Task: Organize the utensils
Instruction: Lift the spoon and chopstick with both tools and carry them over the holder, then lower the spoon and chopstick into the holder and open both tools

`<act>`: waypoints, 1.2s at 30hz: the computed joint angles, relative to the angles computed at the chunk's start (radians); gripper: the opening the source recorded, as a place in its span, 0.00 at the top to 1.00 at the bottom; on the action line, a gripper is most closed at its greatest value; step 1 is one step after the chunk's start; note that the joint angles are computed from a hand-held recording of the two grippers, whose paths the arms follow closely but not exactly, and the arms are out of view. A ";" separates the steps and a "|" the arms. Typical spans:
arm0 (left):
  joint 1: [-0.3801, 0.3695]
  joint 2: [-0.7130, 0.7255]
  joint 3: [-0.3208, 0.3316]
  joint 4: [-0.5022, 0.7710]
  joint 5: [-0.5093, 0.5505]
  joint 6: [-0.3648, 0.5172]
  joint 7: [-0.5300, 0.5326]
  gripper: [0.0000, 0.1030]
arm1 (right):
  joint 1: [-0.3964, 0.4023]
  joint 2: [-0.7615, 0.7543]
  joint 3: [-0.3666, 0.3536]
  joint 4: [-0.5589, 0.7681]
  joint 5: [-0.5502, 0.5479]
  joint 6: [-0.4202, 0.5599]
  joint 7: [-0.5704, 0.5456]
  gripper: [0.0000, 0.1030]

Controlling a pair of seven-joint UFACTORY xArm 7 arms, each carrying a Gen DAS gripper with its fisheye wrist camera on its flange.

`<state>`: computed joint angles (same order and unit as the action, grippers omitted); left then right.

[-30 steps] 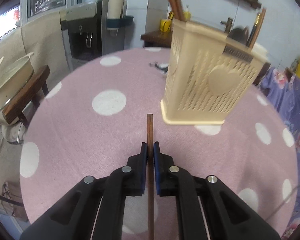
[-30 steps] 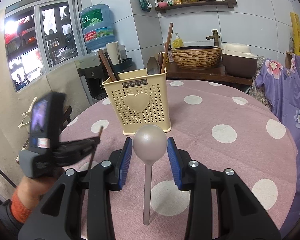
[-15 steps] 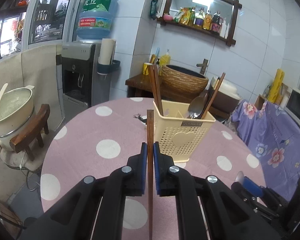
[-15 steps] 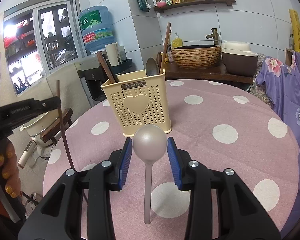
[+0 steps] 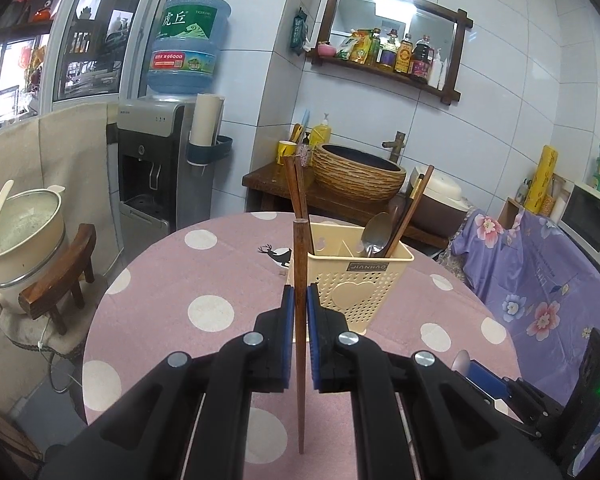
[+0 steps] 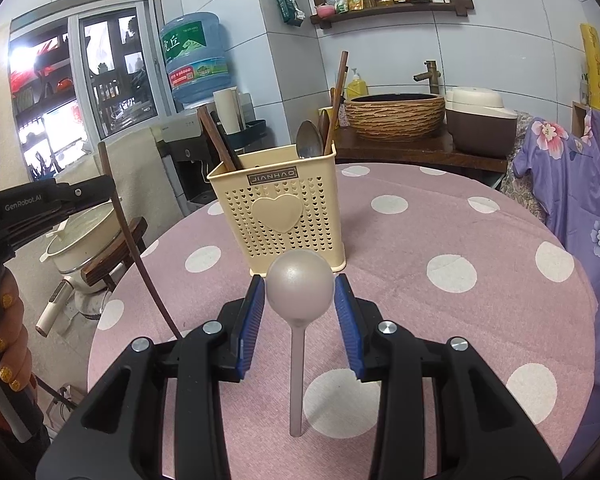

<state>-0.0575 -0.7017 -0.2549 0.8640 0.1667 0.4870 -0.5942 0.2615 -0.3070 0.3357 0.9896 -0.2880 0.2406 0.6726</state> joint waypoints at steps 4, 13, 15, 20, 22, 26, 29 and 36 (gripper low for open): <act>-0.002 0.002 0.002 0.003 0.002 -0.006 0.005 0.93 | 0.007 0.006 -0.003 0.016 0.001 0.008 -0.010 0.64; -0.019 0.023 0.011 0.029 -0.008 -0.013 0.025 0.93 | 0.053 0.039 -0.045 0.053 0.071 0.018 -0.080 0.64; -0.022 0.030 0.013 0.039 -0.009 -0.014 0.033 0.93 | 0.074 0.049 -0.064 0.069 0.104 0.023 -0.117 0.64; -0.053 0.070 0.038 0.084 -0.038 -0.018 0.069 0.93 | 0.109 0.087 -0.100 0.144 0.175 0.044 -0.214 0.64; -0.071 0.099 0.057 0.126 -0.058 -0.014 0.094 0.93 | 0.107 0.109 -0.103 0.195 0.182 0.052 -0.240 0.64; -0.054 0.172 0.060 0.261 -0.056 0.008 0.119 0.93 | 0.083 0.191 -0.093 0.368 0.129 0.077 -0.237 0.64; -0.035 0.243 0.056 0.392 -0.045 0.015 0.122 0.93 | 0.085 0.300 -0.097 0.577 0.050 0.129 -0.198 0.64; 0.022 0.429 0.010 0.665 0.102 0.051 0.032 0.93 | 0.200 0.561 -0.195 1.024 -0.085 0.282 -0.151 0.64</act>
<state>-0.0359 -0.2731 -0.2452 1.5292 0.2683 0.5381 -0.5621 0.4616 0.2544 0.1408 2.0137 -0.3727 0.5227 0.5217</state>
